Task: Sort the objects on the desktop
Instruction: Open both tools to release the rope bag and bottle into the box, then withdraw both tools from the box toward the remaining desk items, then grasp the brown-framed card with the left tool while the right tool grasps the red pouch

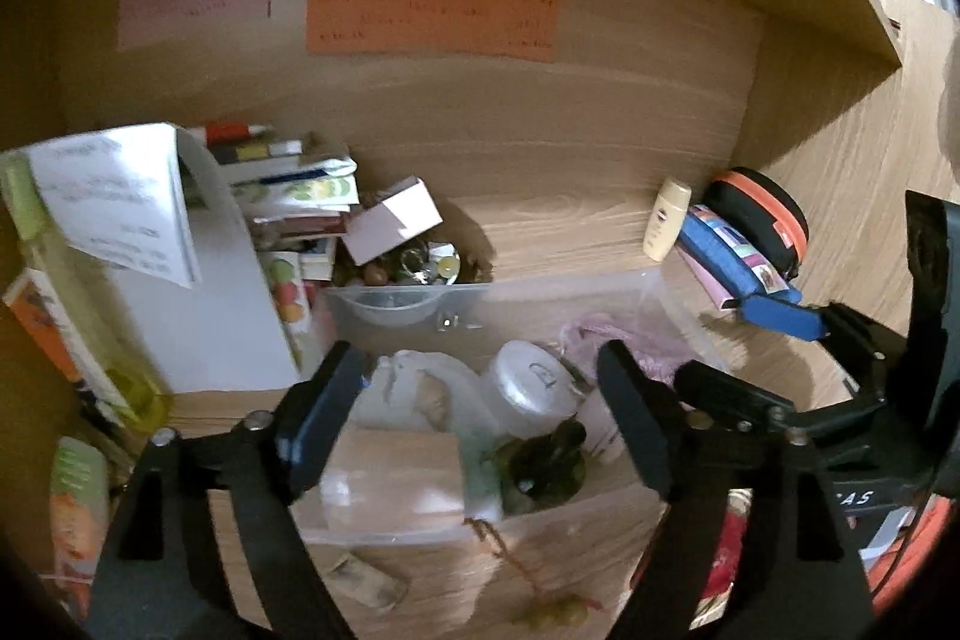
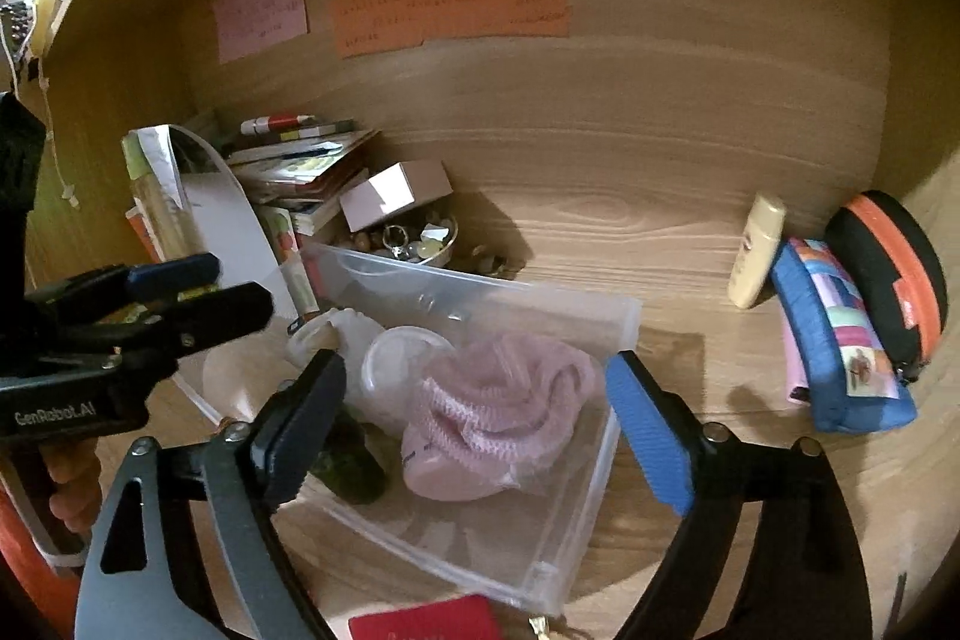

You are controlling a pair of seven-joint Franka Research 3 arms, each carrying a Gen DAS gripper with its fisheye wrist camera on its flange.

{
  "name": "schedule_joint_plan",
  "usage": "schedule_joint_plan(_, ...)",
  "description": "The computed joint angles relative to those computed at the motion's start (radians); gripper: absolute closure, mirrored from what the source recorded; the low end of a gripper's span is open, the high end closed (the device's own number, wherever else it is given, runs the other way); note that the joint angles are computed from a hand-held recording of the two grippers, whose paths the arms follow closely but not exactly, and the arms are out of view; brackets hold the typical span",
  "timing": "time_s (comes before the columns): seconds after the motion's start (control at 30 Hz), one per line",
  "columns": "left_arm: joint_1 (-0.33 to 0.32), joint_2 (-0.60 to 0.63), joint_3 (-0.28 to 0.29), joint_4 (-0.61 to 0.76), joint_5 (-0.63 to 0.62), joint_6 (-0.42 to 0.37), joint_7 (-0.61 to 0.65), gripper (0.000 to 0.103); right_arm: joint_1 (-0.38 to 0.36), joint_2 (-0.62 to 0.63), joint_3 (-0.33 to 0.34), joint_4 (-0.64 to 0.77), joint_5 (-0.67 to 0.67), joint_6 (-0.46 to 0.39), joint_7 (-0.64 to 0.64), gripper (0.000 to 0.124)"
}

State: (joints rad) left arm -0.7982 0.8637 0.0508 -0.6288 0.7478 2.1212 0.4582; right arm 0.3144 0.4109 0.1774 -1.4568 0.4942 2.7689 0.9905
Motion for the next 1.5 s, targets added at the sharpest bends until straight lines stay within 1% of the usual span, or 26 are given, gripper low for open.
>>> schedule_joint_plan(0.03, -0.01, -0.03, 0.008, -0.047, 0.017, 0.007, -0.016, 0.015, 0.003, -0.016, -0.006, -0.027, -0.002, 0.021, 0.005, 0.025)
schedule_joint_plan(0.07, -0.018, -0.05, 0.012, -0.078, 0.034, 0.004, -0.029, 0.013, 0.004, -0.033, -0.009, -0.054, -0.003, 0.04, 0.008, 0.024)
schedule_joint_plan(0.13, -0.03, -0.08, 0.01, -0.121, 0.068, -0.006, -0.049, 0.013, -0.001, -0.062, -0.01, -0.095, 0.002, 0.053, 0.006, 0.024)
schedule_joint_plan(0.2, -0.037, -0.138, 0.003, -0.211, 0.106, 0.008, -0.094, 0.012, -0.012, -0.09, -0.004, -0.13, 0.02, 0.054, -0.007, 0.024)
schedule_joint_plan(0.27, -0.034, -0.212, -0.013, -0.324, 0.144, 0.03, -0.15, 0.011, -0.02, -0.123, -0.003, -0.168, 0.037, 0.054, -0.018, 0.024)
schedule_joint_plan(0.37, -0.03, -0.285, -0.038, -0.43, 0.189, 0.009, -0.218, 0.011, -0.016, -0.161, -0.014, -0.216, 0.036, 0.077, -0.03, 0.024)
schedule_joint_plan(0.57, 0.003, -0.369, -0.109, -0.567, 0.224, -0.064, -0.28, 0.011, -0.017, -0.244, -0.023, -0.335, 0.059, 0.113, -0.092, 0.023)
schedule_joint_plan(0.67, 0.036, -0.393, -0.152, -0.626, 0.211, -0.083, -0.302, 0.011, -0.01, -0.266, -0.032, -0.375, 0.05, 0.103, -0.101, 0.022)
schedule_joint_plan(0.73, 0.056, -0.397, -0.174, -0.648, 0.196, -0.094, -0.312, 0.011, -0.005, -0.28, -0.036, -0.406, 0.047, 0.095, -0.109, 0.022)
schedule_joint_plan(0.77, 0.072, -0.4, -0.187, -0.666, 0.175, -0.086, -0.305, 0.011, -0.006, -0.282, -0.036, -0.414, 0.057, 0.088, -0.118, 0.022)
schedule_joint_plan(0.87, 0.097, -0.391, -0.21, -0.685, 0.131, -0.088, -0.279, 0.011, -0.014, -0.289, -0.027, -0.43, 0.138, 0.046, -0.161, 0.022)
schedule_joint_plan(0.93, 0.102, -0.378, -0.215, -0.683, 0.113, -0.096, -0.262, 0.011, -0.009, -0.288, -0.029, -0.438, 0.157, 0.025, -0.17, 0.022)
schedule_joint_plan(1.03, 0.115, -0.371, -0.222, -0.7, 0.088, -0.068, -0.238, 0.011, 0.008, -0.279, -0.042, -0.451, 0.106, 0.025, -0.134, 0.022)
schedule_joint_plan(1.1, 0.115, -0.36, -0.219, -0.693, 0.081, -0.067, -0.224, 0.011, 0.013, -0.273, -0.048, -0.458, 0.074, 0.014, -0.109, 0.022)
schedule_joint_plan(1.2, 0.128, -0.351, -0.22, -0.693, 0.057, -0.04, -0.2, 0.011, 0.011, -0.265, -0.05, -0.459, 0.058, -0.001, -0.092, 0.022)
schedule_joint_plan(1.27, 0.142, -0.349, -0.222, -0.7, 0.034, 0.0, -0.188, 0.011, 0.008, -0.252, -0.054, -0.446, 0.043, -0.031, -0.076, 0.022)
schedule_joint_plan(1.33, 0.138, -0.338, -0.218, -0.685, 0.025, 0.0, -0.181, 0.012, 0.003, -0.236, -0.055, -0.424, 0.033, -0.071, -0.066, 0.022)
schedule_joint_plan(1.4, 0.14, -0.328, -0.214, -0.677, 0.014, 0.012, -0.172, 0.019, -0.002, -0.224, -0.053, -0.405, 0.033, -0.102, -0.065, 0.022)
schedule_joint_plan(1.43, 0.144, -0.319, -0.216, -0.667, -0.003, 0.011, -0.16, 0.028, -0.004, -0.218, -0.051, -0.396, 0.035, -0.117, -0.069, 0.023)
schedule_joint_plan(1.47, 0.142, -0.311, -0.214, -0.654, -0.011, 0.0, -0.156, 0.035, -0.007, -0.212, -0.049, -0.387, 0.037, -0.131, -0.074, 0.024)
schedule_joint_plan(1.5, 0.141, -0.301, -0.211, -0.639, -0.021, -0.013, -0.149, 0.036, -0.006, -0.207, -0.049, -0.381, 0.032, -0.14, -0.075, 0.024)
